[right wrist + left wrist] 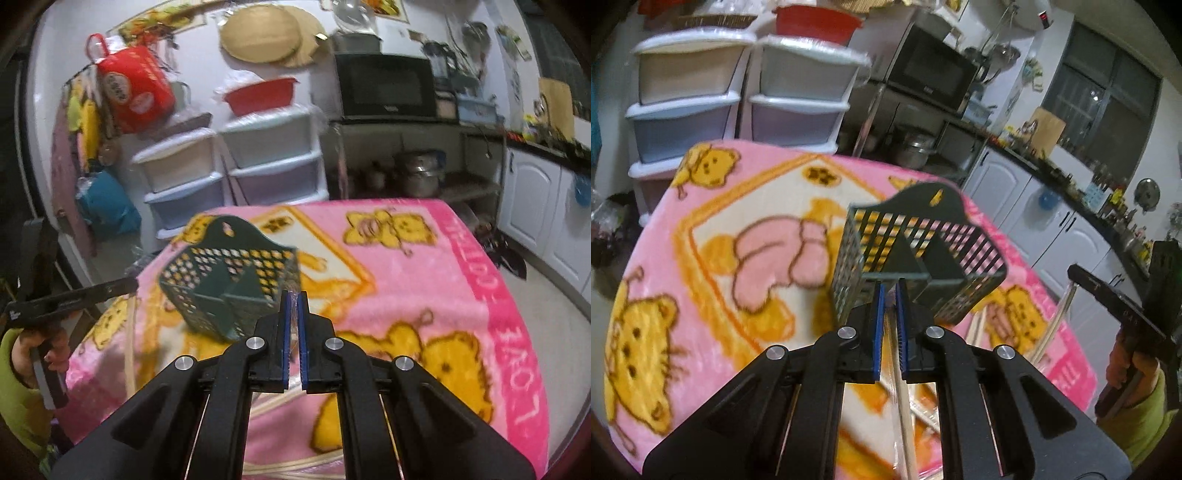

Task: Organize utensils
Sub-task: 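Lift the held chopsticks with both tools and carry them above the green caddy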

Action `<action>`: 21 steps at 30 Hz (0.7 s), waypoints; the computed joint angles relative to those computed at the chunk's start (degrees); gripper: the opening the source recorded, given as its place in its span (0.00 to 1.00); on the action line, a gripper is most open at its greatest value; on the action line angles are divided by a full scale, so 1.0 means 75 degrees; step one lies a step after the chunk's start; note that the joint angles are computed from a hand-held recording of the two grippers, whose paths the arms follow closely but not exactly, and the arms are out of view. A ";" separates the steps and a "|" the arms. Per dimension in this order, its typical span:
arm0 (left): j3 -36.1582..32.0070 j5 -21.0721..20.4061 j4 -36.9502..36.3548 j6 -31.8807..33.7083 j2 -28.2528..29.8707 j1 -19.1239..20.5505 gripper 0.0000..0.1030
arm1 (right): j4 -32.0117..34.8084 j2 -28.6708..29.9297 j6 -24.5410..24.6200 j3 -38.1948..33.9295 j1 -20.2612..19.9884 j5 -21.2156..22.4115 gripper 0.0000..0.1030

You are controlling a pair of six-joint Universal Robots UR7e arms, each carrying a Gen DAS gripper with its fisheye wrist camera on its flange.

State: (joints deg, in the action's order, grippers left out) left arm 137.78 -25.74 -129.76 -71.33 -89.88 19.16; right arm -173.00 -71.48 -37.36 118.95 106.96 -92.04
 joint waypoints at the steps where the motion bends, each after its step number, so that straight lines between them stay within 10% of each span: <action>1: -0.0028 0.0063 -0.0047 0.0059 -0.0005 -0.0047 0.03 | 0.0021 -0.0020 -0.0031 -0.0005 0.0040 0.0040 0.04; 21: -0.0633 0.1137 -0.2242 0.2319 0.0631 -0.0502 0.02 | 0.0023 -0.0102 -0.0272 -0.0333 0.0762 0.0667 0.03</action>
